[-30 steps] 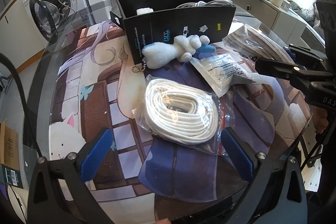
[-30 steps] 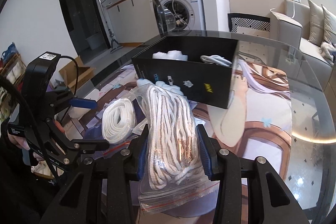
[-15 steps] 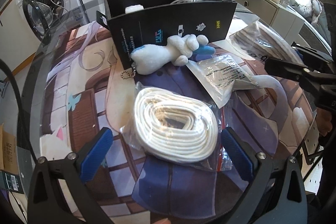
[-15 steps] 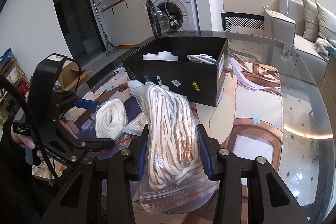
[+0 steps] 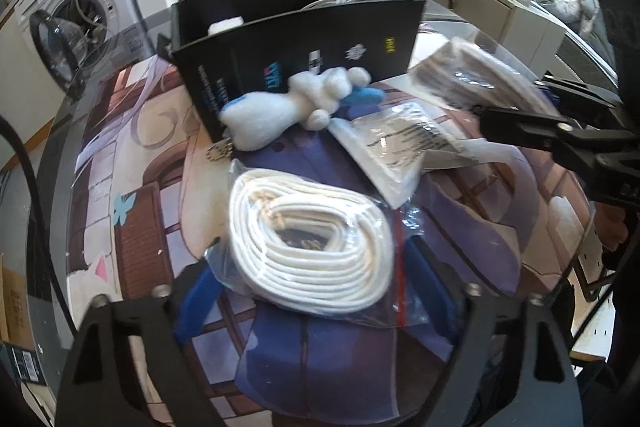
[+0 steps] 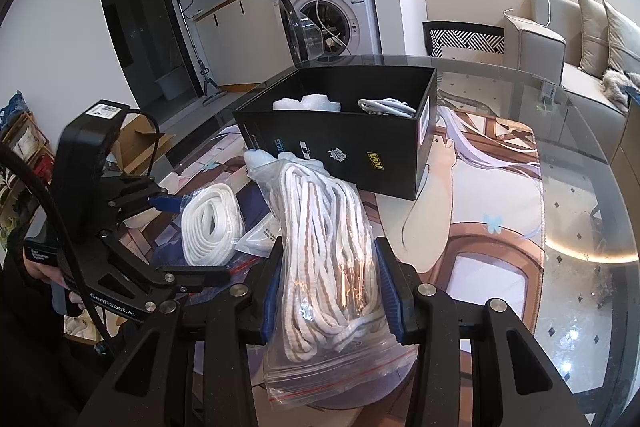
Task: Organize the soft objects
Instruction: 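Grasp the bagged coiled white rope with the left tool while the right tool holds its bag, then carry both rope bags up and over to the black box with both tools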
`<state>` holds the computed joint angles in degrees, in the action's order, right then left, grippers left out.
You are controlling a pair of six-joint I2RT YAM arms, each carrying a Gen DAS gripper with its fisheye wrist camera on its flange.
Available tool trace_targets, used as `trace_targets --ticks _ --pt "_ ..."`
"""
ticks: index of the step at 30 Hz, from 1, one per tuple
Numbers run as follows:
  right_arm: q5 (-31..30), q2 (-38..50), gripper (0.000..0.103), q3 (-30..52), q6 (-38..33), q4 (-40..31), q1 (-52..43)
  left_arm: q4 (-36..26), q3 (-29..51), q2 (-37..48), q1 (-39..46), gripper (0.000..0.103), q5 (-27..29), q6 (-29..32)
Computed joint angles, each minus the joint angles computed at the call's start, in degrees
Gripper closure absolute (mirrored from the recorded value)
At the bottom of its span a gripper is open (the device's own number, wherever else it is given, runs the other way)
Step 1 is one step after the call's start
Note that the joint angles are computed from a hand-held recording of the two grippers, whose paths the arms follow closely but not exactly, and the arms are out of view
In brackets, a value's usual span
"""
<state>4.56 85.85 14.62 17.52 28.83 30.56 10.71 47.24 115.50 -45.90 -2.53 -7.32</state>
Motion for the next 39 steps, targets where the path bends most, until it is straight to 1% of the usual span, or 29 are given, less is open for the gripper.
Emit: trace_targets --ticks 1,4,7,10,17,29,39 --pt "0.03 0.13 0.061 0.05 0.02 0.02 0.05 0.13 -0.24 -0.37 -0.22 0.032 0.24 0.22" --pt "0.06 0.28 0.061 0.15 0.0 0.15 0.14 0.42 -0.9 -1.16 -0.43 0.044 0.59 0.58" --pt "0.1 0.2 0.061 0.12 -0.06 0.22 0.14 1.04 -1.81 -1.79 -0.38 0.049 1.12 0.7" --pt "0.05 0.13 0.061 0.05 -0.07 0.34 0.07 1.28 -2.5 -2.34 -0.29 0.051 1.55 0.55" --pt "-0.12 0.04 0.061 0.29 -0.36 0.26 -0.11 2.29 -5.08 -4.4 0.25 0.052 1.43 0.16" --pt "1.24 -2.35 0.061 -0.03 -0.18 -0.23 0.87 7.14 -11.11 -9.86 3.65 0.052 2.44 -1.24" --pt "4.24 -5.51 0.061 0.79 0.53 -2.65 1.94 7.2 -9.29 -10.72 4.19 0.051 0.9 -1.18"
